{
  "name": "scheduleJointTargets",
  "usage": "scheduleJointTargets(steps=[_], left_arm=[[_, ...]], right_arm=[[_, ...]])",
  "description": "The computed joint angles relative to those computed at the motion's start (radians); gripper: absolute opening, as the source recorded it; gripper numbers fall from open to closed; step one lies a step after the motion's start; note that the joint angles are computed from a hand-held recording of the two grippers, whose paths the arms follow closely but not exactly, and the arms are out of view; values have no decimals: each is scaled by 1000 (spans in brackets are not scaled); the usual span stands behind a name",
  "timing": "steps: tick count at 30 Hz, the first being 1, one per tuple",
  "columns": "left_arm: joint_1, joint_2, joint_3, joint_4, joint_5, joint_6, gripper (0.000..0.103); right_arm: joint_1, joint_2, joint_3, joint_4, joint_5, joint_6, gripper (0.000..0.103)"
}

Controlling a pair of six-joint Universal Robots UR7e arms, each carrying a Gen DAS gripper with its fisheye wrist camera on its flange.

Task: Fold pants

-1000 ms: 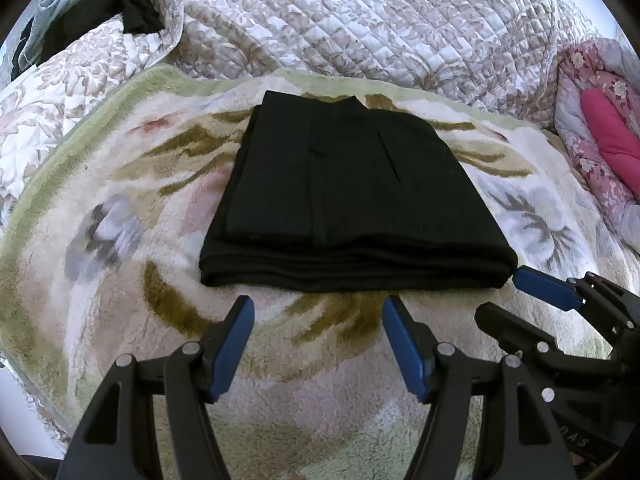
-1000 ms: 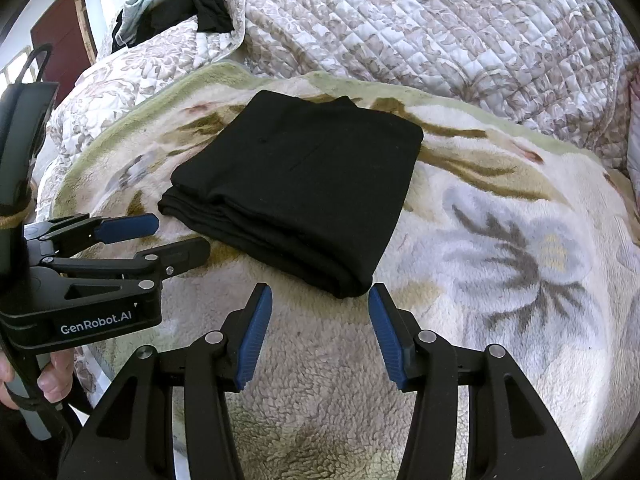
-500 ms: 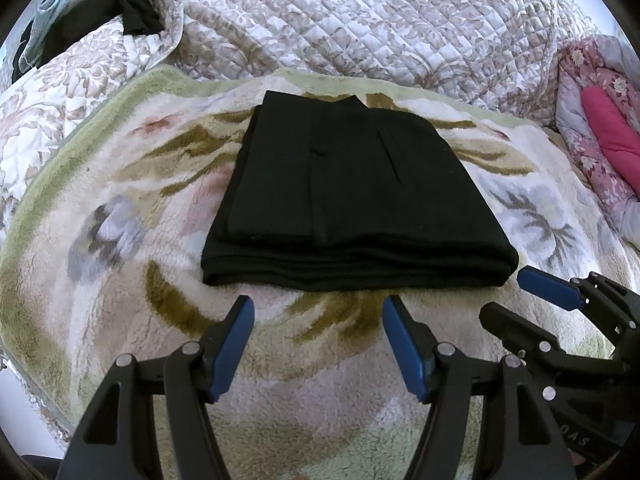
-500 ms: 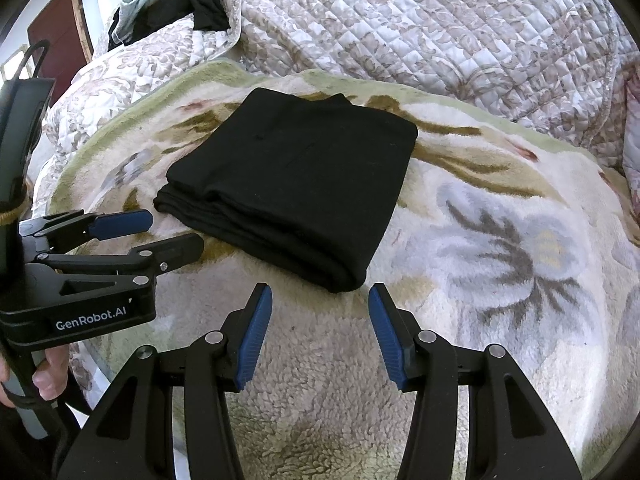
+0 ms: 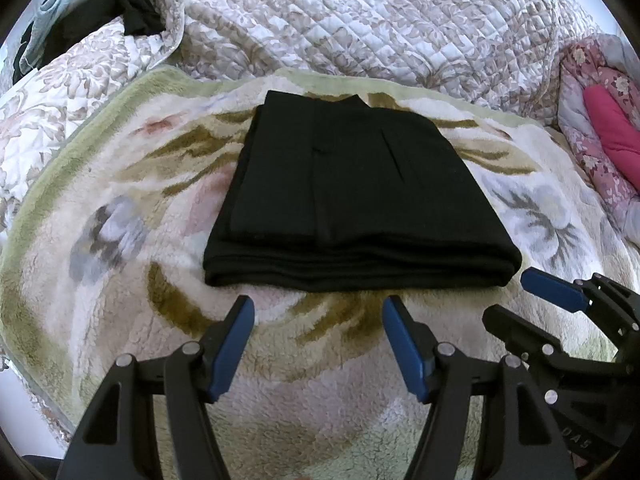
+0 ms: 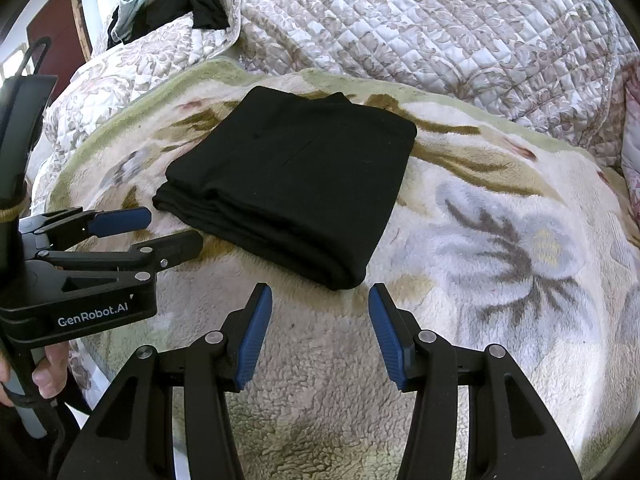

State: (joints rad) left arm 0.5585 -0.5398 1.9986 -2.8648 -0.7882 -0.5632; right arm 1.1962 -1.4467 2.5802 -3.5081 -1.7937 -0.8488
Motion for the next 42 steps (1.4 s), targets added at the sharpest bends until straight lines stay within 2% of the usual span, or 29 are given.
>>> scheduleJointTargets(steps=[17, 42], left_arm=[[1, 0, -2, 6, -7, 3, 69], [-2, -6, 6, -8, -9, 10, 69]], right_arm=[[13, 10, 3, -6, -35, -4, 51], [21, 5, 11, -16, -36, -13, 51]])
